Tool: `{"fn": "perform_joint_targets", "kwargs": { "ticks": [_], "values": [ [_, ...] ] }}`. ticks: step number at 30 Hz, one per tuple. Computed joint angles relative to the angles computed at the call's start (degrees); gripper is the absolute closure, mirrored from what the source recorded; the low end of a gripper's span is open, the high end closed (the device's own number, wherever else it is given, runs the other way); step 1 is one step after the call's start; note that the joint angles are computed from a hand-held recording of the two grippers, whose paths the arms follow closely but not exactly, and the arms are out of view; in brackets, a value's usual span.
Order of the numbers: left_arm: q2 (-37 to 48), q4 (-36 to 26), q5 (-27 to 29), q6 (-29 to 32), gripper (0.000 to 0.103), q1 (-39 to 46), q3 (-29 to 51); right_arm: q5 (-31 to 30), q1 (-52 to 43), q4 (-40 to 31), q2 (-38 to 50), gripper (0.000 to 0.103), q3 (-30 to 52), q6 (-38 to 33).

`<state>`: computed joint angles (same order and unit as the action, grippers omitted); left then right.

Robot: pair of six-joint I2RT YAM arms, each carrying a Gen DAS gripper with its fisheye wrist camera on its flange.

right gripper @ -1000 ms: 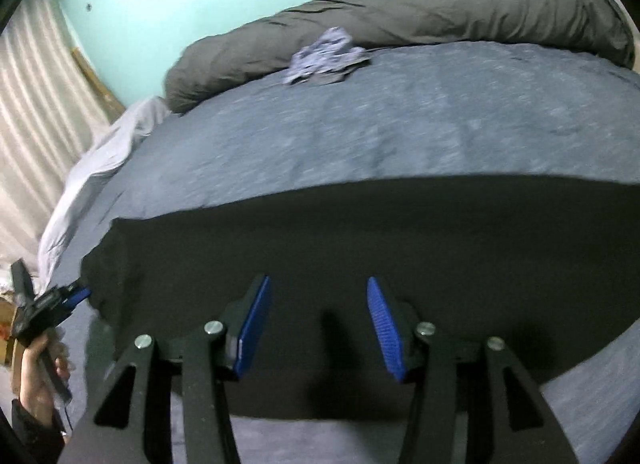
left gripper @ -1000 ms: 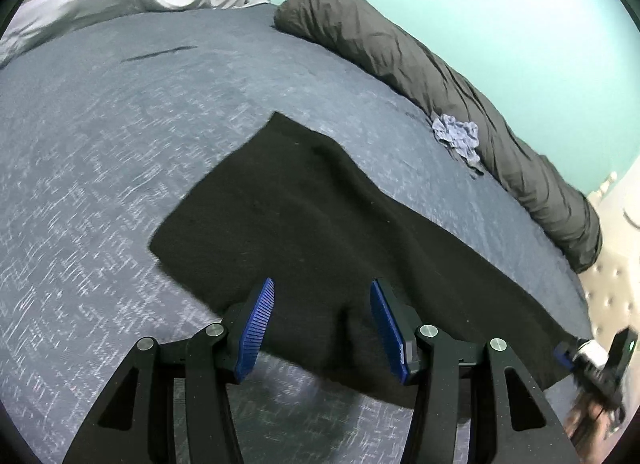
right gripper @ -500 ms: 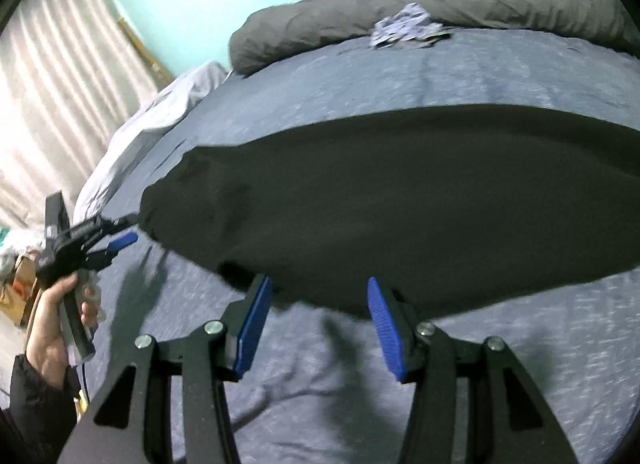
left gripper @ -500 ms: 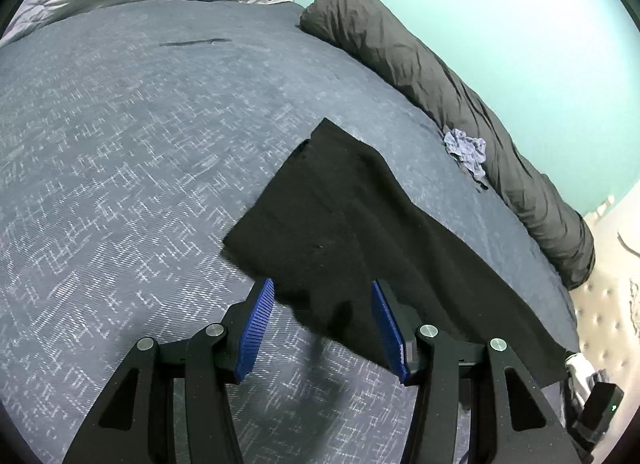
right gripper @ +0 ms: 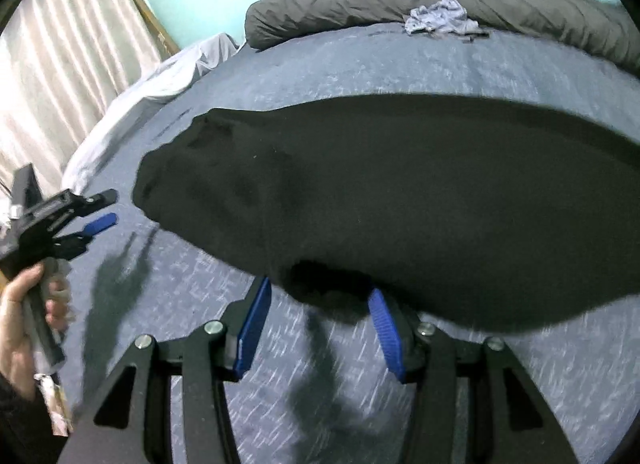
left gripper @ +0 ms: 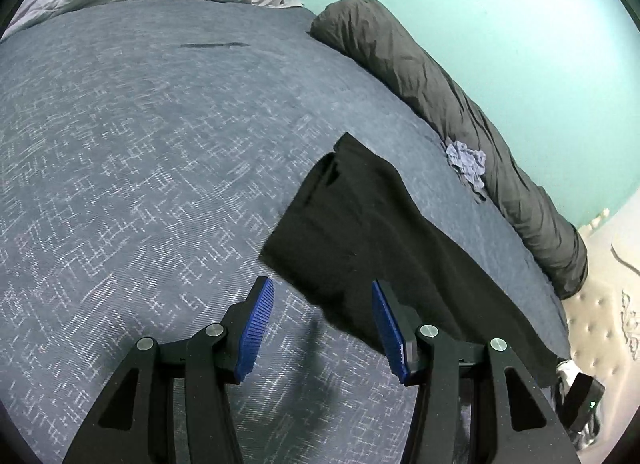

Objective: Fold clothes

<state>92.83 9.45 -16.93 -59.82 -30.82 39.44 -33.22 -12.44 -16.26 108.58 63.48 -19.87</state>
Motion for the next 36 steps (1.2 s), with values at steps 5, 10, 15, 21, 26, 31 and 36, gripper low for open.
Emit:
{"fn": "perform_joint_targets", "kwargs": {
  "ticks": [5, 10, 15, 21, 26, 31, 36],
  "values": [
    [-1.06, 0.84, 0.21, -0.01, 0.048, 0.32, -1.04, -2.32, 1.24, -1.33, 2.65, 0.054, 2.93, -1.76],
    [-0.83, 1.5, 0.84, -0.22, 0.047, 0.43, -1.23, -3.9, 0.23, -3.49, 1.96, 0.099, 0.26, -5.7],
    [0.09, 1.61, 1.18, -0.17, 0.046, 0.32, -0.78, -5.85, -3.45, -6.32, 3.95, 0.099, -0.76, -9.27],
    [3.01, 2.59, 3.06, 0.56, 0.04, 1.57, 1.43, -5.67, -2.94, -6.33, 3.27, 0.1, -0.54, -10.01],
    [7.37, 6.35, 6.81, -1.32, 0.039, 4.01, 2.24, -7.12, -3.74, -6.36, 4.91, 0.099, -0.13, -8.06],
    [11.5, 15.45, 12.02, -1.79, 0.041, 6.92, 0.96, -7.31, -3.78, -7.07, 5.19, 0.099, 0.34, -8.19],
    [11.91, 19.85, 12.37, -0.5, 0.086, 7.12, -0.87, -7.49, -4.03, -7.53, 5.29, 0.099, 0.64, -8.71]
  ]
}}
